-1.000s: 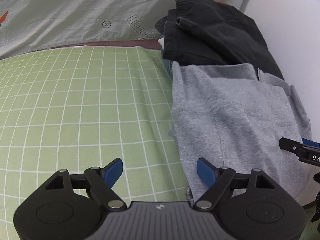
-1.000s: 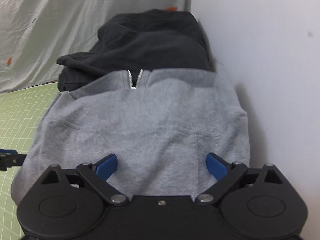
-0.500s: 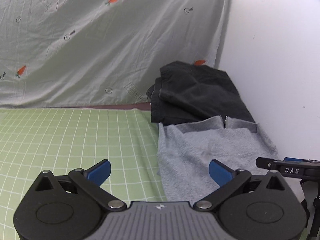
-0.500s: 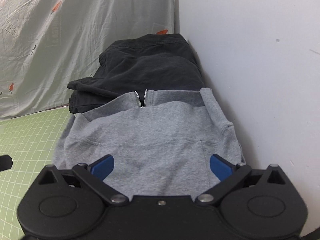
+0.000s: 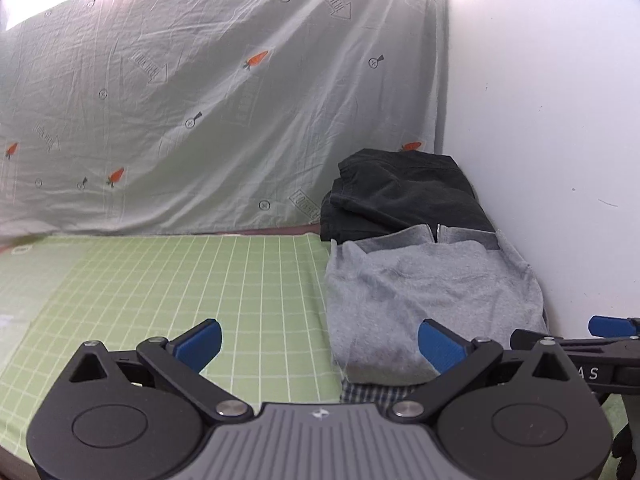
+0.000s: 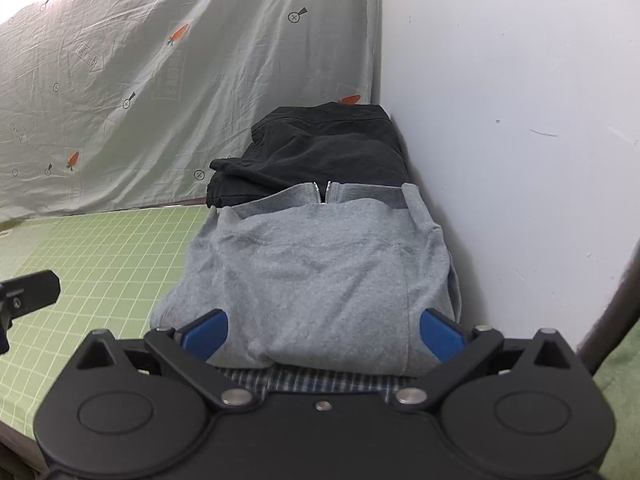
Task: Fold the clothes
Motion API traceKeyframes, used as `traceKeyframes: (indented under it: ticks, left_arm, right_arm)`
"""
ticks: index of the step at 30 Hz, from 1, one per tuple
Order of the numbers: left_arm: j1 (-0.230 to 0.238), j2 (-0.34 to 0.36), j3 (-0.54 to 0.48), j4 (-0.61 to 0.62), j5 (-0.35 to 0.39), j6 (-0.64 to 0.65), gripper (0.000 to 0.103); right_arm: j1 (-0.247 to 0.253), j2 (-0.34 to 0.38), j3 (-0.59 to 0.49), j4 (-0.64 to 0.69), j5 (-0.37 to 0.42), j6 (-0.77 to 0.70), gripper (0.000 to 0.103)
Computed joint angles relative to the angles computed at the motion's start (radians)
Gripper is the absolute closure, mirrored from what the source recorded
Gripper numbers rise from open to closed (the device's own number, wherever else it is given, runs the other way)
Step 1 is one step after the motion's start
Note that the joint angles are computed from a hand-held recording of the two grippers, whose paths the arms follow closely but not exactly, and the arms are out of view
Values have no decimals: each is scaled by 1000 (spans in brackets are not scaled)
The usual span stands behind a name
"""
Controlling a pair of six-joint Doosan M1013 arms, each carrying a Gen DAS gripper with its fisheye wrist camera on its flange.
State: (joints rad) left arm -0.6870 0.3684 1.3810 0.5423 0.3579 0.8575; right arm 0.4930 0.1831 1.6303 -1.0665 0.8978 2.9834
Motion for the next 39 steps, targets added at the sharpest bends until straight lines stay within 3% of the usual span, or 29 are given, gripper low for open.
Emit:
traceKeyframes:
  ticks: [6,21,39]
  left_arm:
    - [-19,-39,71,35,15,-40,0]
    - [-53,-83,129,100,18,-77,0]
    - [-69,-102,157,79,34,-84,0]
  right_arm:
    - [44,-42,57,-19,18,15,0]
    - [96,-90,113,-74,82,100,0]
    - [112,-116,150,-58,94,115,0]
